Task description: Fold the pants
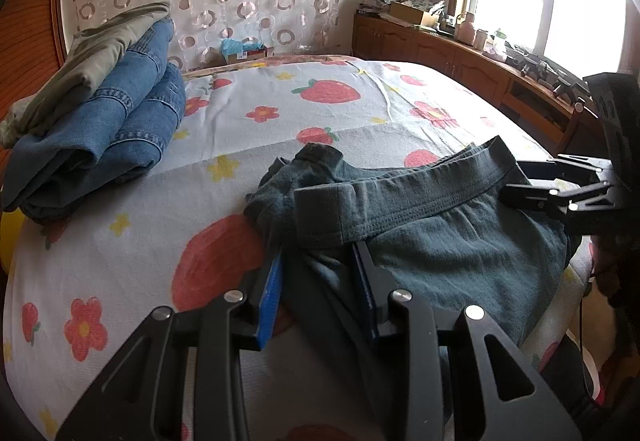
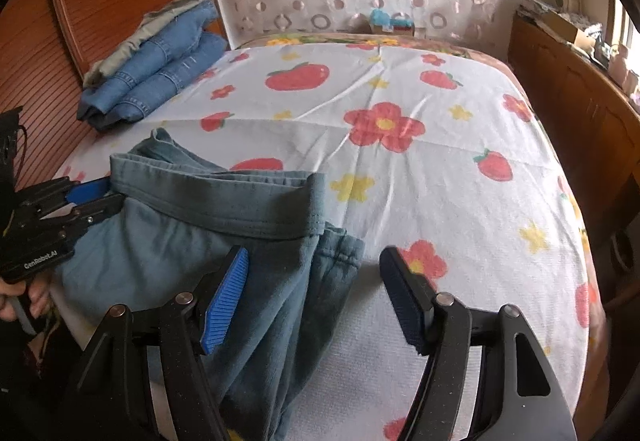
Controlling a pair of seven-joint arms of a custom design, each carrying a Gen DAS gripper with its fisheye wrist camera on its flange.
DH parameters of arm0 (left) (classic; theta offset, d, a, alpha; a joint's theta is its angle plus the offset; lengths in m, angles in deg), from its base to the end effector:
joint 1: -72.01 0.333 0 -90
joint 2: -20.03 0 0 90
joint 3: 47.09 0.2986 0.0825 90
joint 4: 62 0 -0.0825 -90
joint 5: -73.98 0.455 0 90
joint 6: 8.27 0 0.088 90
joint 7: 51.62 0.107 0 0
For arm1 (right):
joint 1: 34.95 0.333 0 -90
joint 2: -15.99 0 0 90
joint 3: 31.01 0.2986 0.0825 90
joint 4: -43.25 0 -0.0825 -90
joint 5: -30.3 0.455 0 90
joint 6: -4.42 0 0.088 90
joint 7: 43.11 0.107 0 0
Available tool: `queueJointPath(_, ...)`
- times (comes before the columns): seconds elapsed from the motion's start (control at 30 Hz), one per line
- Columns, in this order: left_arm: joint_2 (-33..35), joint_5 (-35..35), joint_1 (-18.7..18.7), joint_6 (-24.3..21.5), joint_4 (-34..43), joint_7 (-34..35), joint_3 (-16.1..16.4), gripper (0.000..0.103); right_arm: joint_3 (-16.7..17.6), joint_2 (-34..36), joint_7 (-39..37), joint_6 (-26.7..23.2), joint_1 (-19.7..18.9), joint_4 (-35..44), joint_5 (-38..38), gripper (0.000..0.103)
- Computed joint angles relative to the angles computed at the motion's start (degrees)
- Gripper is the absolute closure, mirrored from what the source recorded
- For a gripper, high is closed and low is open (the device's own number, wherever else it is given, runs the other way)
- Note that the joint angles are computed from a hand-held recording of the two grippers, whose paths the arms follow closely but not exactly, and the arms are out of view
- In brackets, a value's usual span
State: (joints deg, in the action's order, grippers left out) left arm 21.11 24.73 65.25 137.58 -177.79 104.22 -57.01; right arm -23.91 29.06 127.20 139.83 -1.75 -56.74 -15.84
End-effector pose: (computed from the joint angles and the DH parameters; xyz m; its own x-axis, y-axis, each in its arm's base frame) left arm 0.6333 -0.1793 0.4432 -0.7576 -0.6488 0.0710 -0.4945 0.4996 -0.7112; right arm 0.5601 0.4562 0.4418 -0.1962 -0.9770 -0.0835 -0.7166 0.2010 -0.6679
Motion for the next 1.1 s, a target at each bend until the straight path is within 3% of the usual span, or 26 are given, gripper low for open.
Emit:
queueJointPath(0.2, 0.11, 0.55, -0.03, 0.09, 0.14, -0.15, 0.00, 0.070, -0.14, 1.29, 0.57, -3.14, 1.31, 1.63, -2.61, 0.032)
queueJointPath(0.37, 0.62, 3.64, 0.40, -3.53, 2.14, -4.30, 0.34, 0.070, -0.29, 1.63, 0.21, -3.65, 1.48, 2.05, -2.70, 0.032)
queueJointPath(0.6, 0.83, 0.81, 0.82, -4.83, 3.72, -2.66, 0.29, 0.070, -0.35, 1.68, 0.21, -3.75, 1.57, 2.13, -2.69, 0.032)
queueJointPath(0.73, 3.10, 5.55, 0.38, -3.77, 5.52, -6.19, -0.05, 0.069, -0.35, 1.73, 0.19, -3.83, 1.61, 2.20, -2.68, 0.032)
queueJointPath(0.93, 3.92, 8.27, 0.19, -0.13, 5.08, -10.16, -0.37, 0.043, -0.36, 1.81, 0.15, -3.92, 1.66, 2.29, -2.72, 0.032)
queueJointPath(1.03, 5.21, 8.91, 0.79, -3.51, 7.08, -13.42, -0.14, 0.041, -0.39, 1.78, 0.16, -3.98, 1.68, 2.24, -2.80, 0.032)
queueJointPath(1.1, 4.96, 10.41, 0.58, -2.24, 6.61, -13.50, -0.39, 0.039, -0.38, 1.82, 0.14, -4.00, 1.69, 2.31, -2.75, 0.032)
